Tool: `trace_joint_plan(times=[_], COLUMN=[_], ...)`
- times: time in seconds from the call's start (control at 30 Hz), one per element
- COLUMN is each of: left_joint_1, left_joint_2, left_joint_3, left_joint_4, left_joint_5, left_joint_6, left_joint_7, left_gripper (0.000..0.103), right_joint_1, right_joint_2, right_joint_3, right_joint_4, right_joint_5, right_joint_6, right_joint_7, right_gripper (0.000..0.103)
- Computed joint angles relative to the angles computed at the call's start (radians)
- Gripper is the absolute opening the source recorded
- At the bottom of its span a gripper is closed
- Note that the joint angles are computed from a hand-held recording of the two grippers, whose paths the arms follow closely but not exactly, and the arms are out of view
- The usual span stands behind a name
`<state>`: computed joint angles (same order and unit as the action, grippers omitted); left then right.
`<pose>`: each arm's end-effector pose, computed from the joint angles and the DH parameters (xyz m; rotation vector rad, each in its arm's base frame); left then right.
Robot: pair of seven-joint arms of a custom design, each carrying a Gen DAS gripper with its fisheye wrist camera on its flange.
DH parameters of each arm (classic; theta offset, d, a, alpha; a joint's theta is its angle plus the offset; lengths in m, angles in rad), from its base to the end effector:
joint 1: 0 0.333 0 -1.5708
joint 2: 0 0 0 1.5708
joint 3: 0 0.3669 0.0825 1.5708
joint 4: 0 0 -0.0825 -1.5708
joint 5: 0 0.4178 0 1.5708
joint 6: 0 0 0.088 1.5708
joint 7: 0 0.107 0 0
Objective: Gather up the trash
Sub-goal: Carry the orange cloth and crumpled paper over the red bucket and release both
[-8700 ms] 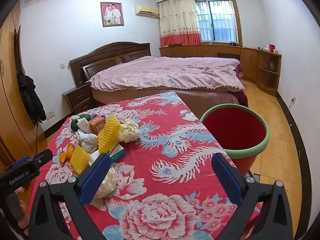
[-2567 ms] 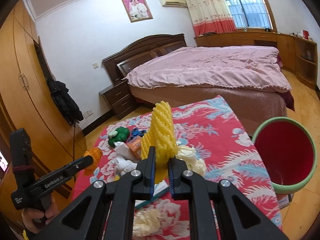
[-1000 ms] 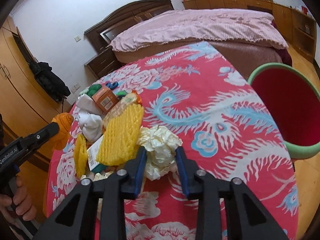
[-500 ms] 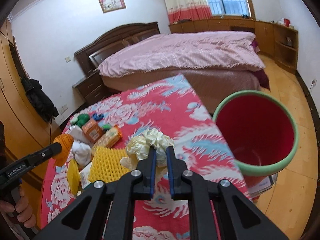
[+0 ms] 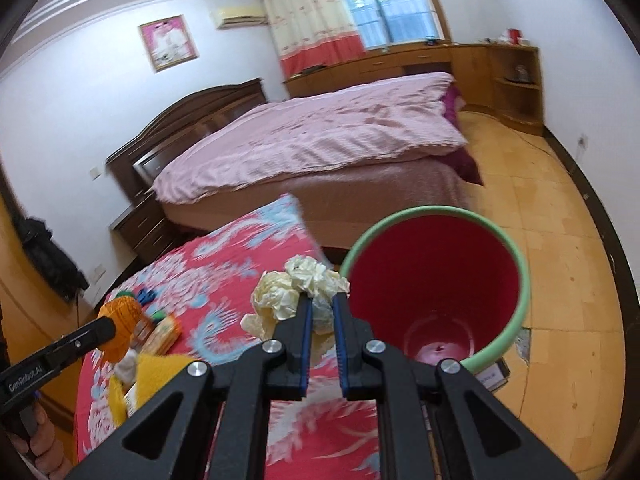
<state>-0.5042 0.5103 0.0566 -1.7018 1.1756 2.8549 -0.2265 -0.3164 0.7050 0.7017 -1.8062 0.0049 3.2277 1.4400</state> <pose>0.6513 -0.3752 0.3686 -2.0091 1.5049 -0.9708 0.7317 0.1859 0.3430 -1.7186 1.4272 -0.2938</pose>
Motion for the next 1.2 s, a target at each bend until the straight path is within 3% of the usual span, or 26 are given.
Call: trace_joint_plan(times=[0.07,0.3,0.57,0.73,0.87,0.93,1.0,1.07,1.2], left_joint_1=[0.014,0.052,0.082,0.077,0.062,0.059,0.048,0.03,0.006], left_joint_2=[0.044,0.211,0.388,0.479,0.527,0.544,0.55,0.551,0.548], left_joint_3=[-0.023,-0.093,-0.184,-0.206,-0.204,-0.205,-0.19,-0.158,-0.114], left_joint_4=[0.059,0.272,0.513,0.648,0.72,0.745,0.755,0.758,0.759], left_joint_5=[-0.049,-0.274,-0.488,-0.591,-0.659,-0.693,-0.719,-0.738,-0.785], left_joint_6=[0.0,0.011,-0.049,-0.102,-0.125,-0.126,-0.123,-0.122,-0.131], left_joint_7=[0.078,0.384,0.687,0.82,0.891,0.924,0.937,0.931,0.937], left_gripper=[0.016,0.016,0.016,0.016,0.017,0.024,0.04,0.045,0.045], right_joint_1=[0.008,0.108,0.144,0.136,0.1,0.08,0.056,0.038,0.022], right_joint_2=[0.004,0.01,0.055,0.069,0.083,0.086,0.089,0.092,0.093], right_joint_3=[-0.022,-0.187,-0.257,-0.26,-0.223,-0.204,-0.178,-0.159,-0.142], right_joint_4=[0.012,0.069,0.141,0.156,0.156,0.153,0.144,0.14,0.134], right_joint_5=[0.012,0.045,0.098,0.121,0.133,0.135,0.135,0.132,0.126], right_joint_6=[-0.002,-0.005,-0.052,-0.049,-0.043,-0.038,-0.031,-0.028,-0.025], right_joint_7=[0.013,0.08,0.083,0.076,0.062,0.057,0.052,0.05,0.053], right_gripper=[0.012,0.012,0.016,0.024,0.031,0.036,0.042,0.044,0.049])
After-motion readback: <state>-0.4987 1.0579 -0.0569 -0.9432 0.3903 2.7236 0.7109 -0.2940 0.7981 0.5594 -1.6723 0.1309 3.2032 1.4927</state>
